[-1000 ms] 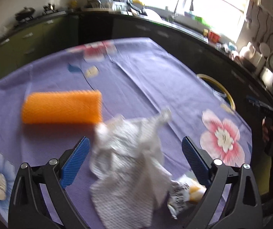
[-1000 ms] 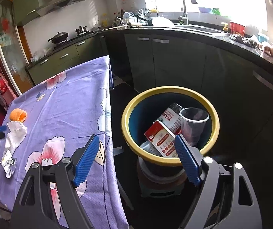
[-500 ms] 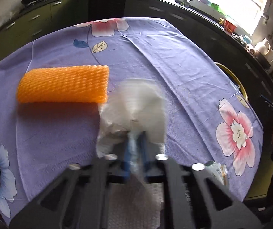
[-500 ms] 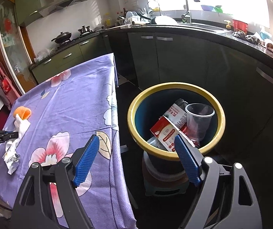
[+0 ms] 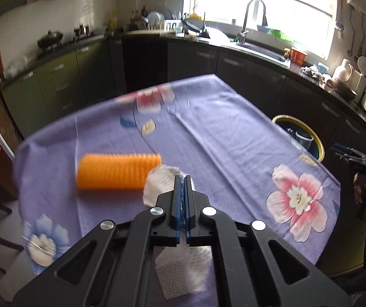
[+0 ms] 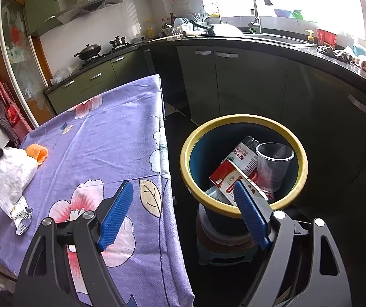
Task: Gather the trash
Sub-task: 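Carry the tissue over the bin and open the left tool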
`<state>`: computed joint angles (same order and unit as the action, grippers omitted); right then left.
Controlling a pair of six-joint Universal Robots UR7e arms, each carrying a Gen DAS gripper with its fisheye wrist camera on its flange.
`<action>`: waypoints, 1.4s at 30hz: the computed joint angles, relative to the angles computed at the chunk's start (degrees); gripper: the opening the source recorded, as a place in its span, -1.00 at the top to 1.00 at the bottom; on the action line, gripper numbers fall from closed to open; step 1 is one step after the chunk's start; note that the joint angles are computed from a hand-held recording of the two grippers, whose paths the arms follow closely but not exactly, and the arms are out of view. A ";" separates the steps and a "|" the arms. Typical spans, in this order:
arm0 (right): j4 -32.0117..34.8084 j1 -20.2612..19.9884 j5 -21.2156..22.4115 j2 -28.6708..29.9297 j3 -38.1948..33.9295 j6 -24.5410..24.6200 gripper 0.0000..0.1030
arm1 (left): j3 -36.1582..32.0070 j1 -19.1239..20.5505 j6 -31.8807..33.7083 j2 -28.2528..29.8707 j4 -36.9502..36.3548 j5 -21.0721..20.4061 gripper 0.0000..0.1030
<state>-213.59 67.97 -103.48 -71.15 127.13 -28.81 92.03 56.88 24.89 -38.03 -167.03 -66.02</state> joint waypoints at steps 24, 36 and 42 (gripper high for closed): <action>-1.63 -2.16 2.58 -2.46 2.31 0.71 -0.55 | -4.64 -6.66 5.38 1.39 0.69 -3.47 0.98; -6.71 -3.92 2.52 -5.85 5.46 0.22 -0.56 | -15.23 -10.93 7.21 9.15 9.17 -9.65 0.98; -7.51 -6.35 3.59 -7.86 6.59 1.05 -0.57 | -23.82 -13.51 7.90 16.13 14.50 -12.59 0.98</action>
